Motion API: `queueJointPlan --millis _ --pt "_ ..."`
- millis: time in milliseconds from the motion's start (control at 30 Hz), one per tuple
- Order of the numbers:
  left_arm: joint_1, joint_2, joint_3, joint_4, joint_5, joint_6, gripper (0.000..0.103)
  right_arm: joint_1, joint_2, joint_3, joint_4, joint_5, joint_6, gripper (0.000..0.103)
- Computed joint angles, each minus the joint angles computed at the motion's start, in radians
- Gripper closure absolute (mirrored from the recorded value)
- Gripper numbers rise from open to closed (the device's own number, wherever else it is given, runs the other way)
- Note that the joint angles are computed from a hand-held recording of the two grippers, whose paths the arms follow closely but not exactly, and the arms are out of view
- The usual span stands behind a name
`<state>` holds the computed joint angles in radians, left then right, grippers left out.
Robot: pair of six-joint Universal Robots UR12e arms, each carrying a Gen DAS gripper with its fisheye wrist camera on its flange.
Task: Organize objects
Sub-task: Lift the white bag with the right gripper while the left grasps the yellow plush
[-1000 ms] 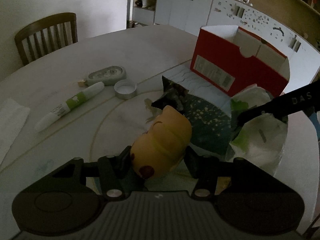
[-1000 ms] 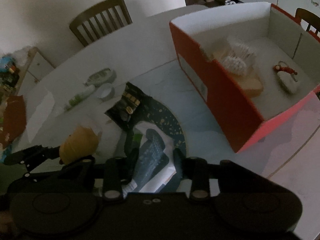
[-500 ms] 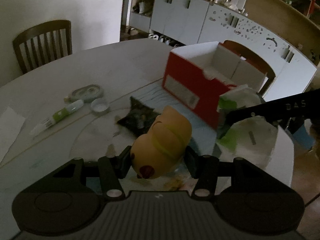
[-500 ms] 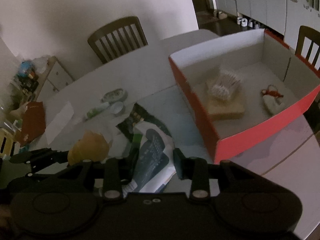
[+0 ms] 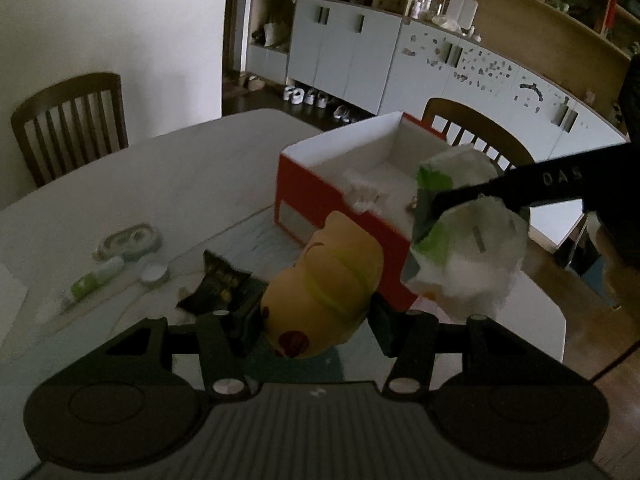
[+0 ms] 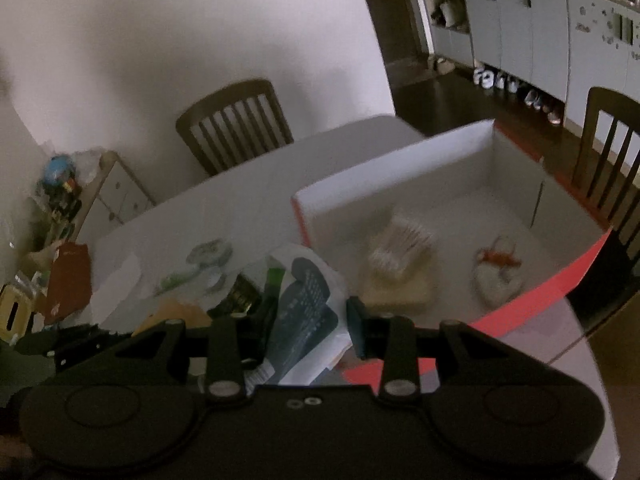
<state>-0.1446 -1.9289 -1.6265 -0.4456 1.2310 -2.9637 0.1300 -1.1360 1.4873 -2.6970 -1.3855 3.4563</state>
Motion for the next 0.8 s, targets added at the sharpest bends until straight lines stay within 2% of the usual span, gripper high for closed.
queueJointPlan --millis 467,667,800 --pt "-0.082 -0.074 0.125 -0.015 0.064 -0.028 0.049 -0.085 0.025 -0.022 -0.054 -0.01 -0.011 0.067" --pt "-0.116 -0.121 0.195 -0.056 0.09 -0.034 0.049 -0.117 0.054 -0.048 -0.014 -0.001 -0.029 0.067" --pt "-0.139 -0.157 0.25 -0.101 0.111 -0.029 0.049 -0.14 0.077 -0.074 0.051 0.04 -0.024 0.067"
